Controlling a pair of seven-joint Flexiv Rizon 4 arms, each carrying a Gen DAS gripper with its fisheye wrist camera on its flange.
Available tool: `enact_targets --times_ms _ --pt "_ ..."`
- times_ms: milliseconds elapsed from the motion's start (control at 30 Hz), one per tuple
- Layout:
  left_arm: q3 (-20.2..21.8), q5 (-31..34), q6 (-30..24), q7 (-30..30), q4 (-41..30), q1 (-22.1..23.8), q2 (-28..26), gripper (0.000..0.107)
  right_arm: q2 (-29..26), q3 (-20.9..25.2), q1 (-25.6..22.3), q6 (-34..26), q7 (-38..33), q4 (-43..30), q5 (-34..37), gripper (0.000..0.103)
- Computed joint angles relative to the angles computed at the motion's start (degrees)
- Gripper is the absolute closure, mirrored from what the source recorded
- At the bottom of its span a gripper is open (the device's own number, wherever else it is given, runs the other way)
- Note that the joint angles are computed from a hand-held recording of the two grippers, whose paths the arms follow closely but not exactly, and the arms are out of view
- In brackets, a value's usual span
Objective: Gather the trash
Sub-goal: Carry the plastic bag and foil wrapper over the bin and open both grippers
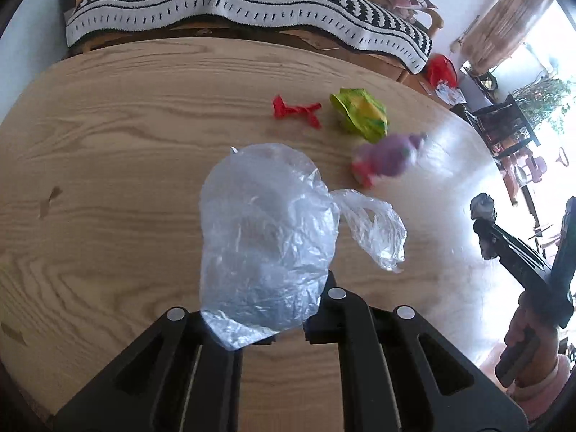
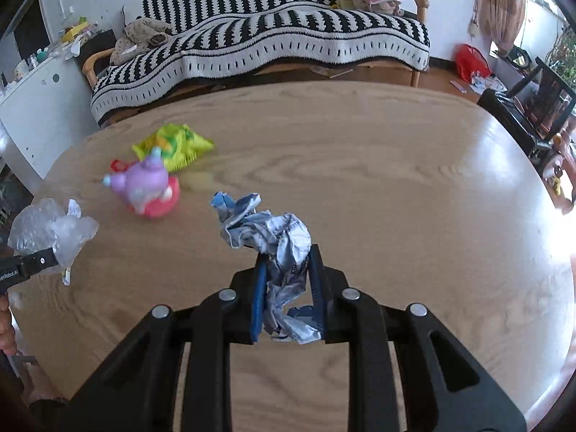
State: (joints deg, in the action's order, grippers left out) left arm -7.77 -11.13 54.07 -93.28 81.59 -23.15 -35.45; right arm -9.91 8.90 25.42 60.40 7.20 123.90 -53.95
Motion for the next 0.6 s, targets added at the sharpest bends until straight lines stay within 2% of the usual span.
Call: enact_targets --times_ms 300,533,600 --pt "0.62 2.98 2.82 -0.57 6.71 -1.63 5.69 0.099 5.74 3.54 1.14 -2.26 4.78 4.98 0.72 0.081" --pt "-0.38 2.94 4.77 0.3 12.15 -1.91 9.53 0.099 10.26 6.53 1.55 -4.78 8.31 8.11 2.08 0.081" --pt "-0.54 3.1 4.71 0.52 13.05 -2.15 10.41 0.094 11.56 7.29 1.61 -5.82 9.04 8.64 2.18 0.081"
